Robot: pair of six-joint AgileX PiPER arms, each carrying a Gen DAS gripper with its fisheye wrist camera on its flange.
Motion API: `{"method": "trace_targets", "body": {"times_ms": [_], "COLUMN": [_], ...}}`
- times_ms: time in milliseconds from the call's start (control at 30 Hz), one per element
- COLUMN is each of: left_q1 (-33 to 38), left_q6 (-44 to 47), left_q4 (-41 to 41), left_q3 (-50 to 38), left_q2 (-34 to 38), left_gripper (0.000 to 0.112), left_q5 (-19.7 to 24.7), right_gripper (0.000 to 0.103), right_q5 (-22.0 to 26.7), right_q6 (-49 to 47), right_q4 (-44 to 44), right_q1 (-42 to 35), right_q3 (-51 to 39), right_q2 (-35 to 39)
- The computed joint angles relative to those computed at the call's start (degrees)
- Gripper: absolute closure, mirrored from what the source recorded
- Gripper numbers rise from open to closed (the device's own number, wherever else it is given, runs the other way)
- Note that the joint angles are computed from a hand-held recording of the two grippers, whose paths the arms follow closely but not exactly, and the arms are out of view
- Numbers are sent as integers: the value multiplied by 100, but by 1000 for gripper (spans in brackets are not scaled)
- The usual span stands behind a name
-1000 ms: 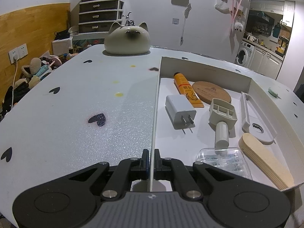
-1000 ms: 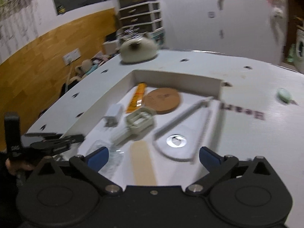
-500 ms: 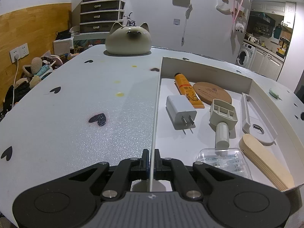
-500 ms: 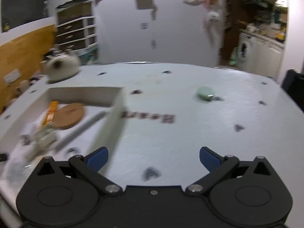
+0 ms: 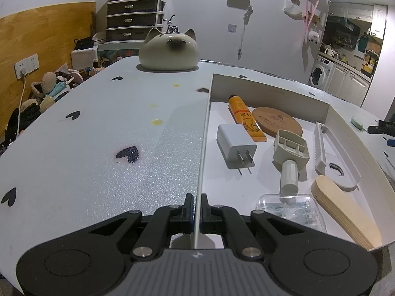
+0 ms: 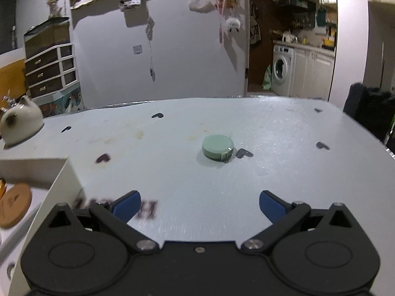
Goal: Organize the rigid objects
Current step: 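Move the right tool to the mint-green round case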
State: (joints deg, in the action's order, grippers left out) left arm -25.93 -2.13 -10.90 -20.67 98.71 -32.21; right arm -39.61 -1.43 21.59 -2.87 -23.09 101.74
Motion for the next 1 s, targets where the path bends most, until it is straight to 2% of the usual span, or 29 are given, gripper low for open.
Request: {"method": "trace_targets", "body": {"times_ms": [67,133,300,400,500,733,1000], "left_q1": [-16,-13,31,38,68,108,105], "left_q6": [46,80,81,118,97,47,40], "left_q4": [-54,-63,11,3,60,192,222], "left_q3": [-37,-64,-121,-177,-249,-316,-305], "left_q2": [-11,-26,-53,-48,-29,25,11], "left_gripper": [109,109,109,109,109,109,109], "left_q5": [68,135,263,337,415,437,451], "right_gripper": [0,0,0,0,0,0,0], "right_q5": [331,334,127,385,528,1171,1320], "right_q6": [-378,-810,-1473,-1730,-1623,-555,-696], "right_q4": [568,997,1124,1064,723,-649,-503], "right_q1": [-26,-8,-123,-295,-454,-907,-898], "right_q3": [-451,-771,-1315,-1700,-1949,-2428,-2724], "right_q2": [229,481,1058,1298,1484,1632,1765]}}
